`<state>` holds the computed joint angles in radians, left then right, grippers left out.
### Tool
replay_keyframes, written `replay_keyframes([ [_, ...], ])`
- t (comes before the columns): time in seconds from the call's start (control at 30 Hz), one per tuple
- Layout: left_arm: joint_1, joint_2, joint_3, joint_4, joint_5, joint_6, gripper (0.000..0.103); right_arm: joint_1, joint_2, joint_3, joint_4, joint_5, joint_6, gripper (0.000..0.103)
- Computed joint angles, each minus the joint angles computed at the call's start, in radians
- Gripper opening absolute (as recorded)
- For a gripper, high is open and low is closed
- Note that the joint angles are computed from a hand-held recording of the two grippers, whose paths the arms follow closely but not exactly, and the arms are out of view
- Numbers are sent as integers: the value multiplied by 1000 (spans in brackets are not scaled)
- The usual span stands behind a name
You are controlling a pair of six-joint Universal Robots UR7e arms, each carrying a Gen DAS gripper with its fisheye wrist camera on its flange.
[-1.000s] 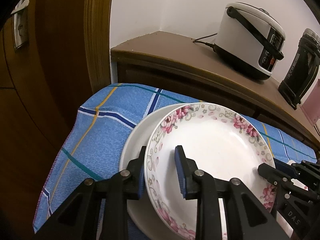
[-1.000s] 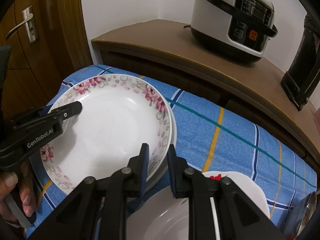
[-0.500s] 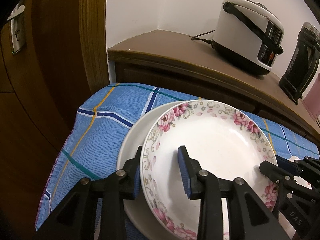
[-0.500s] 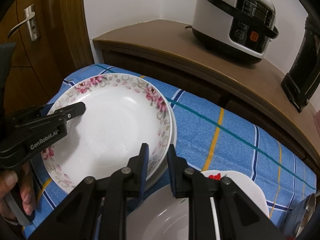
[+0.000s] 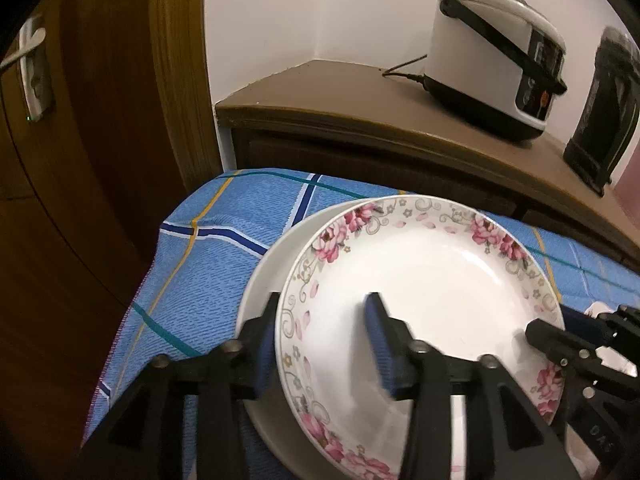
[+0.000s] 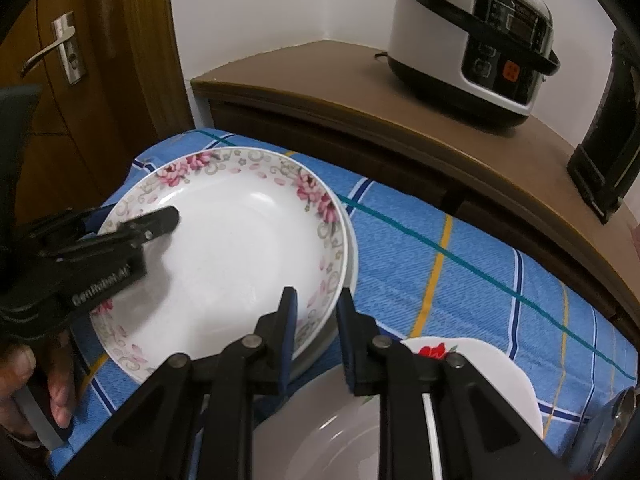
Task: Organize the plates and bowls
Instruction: 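Lower the pink-floral plate onto the grey plate and open the left gripper, then move the right gripper to the red-rose deep plate rim and grasp it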
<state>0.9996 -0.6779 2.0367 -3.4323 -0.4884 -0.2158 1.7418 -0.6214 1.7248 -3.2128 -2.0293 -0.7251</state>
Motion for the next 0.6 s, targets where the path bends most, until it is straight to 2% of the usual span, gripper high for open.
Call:
replay_keyframes([
  [0.07,-11,15,-4,-27,23,34,71,-5,-11,12,-9,27,2,32],
  [0.13,-22,30,0,-99,38,87,80,-5,-18,30,-46,50,-16,49],
  [0.17,-24,34,3,-130,37,106,84,-4,-21,36,-55,59,-21,50],
  [0.2,-26,36,7,-161,39,119,84,-4,-25,42,-63,71,-22,51],
  [0.33,-26,41,21,-282,33,153,84,-1,-27,69,-177,89,-46,72],
  [0.5,-21,34,32,-330,6,145,85,-3,-31,73,-194,100,-38,73],
  [0.6,-30,43,27,-333,15,163,85,-10,-39,81,-193,110,-32,78],
])
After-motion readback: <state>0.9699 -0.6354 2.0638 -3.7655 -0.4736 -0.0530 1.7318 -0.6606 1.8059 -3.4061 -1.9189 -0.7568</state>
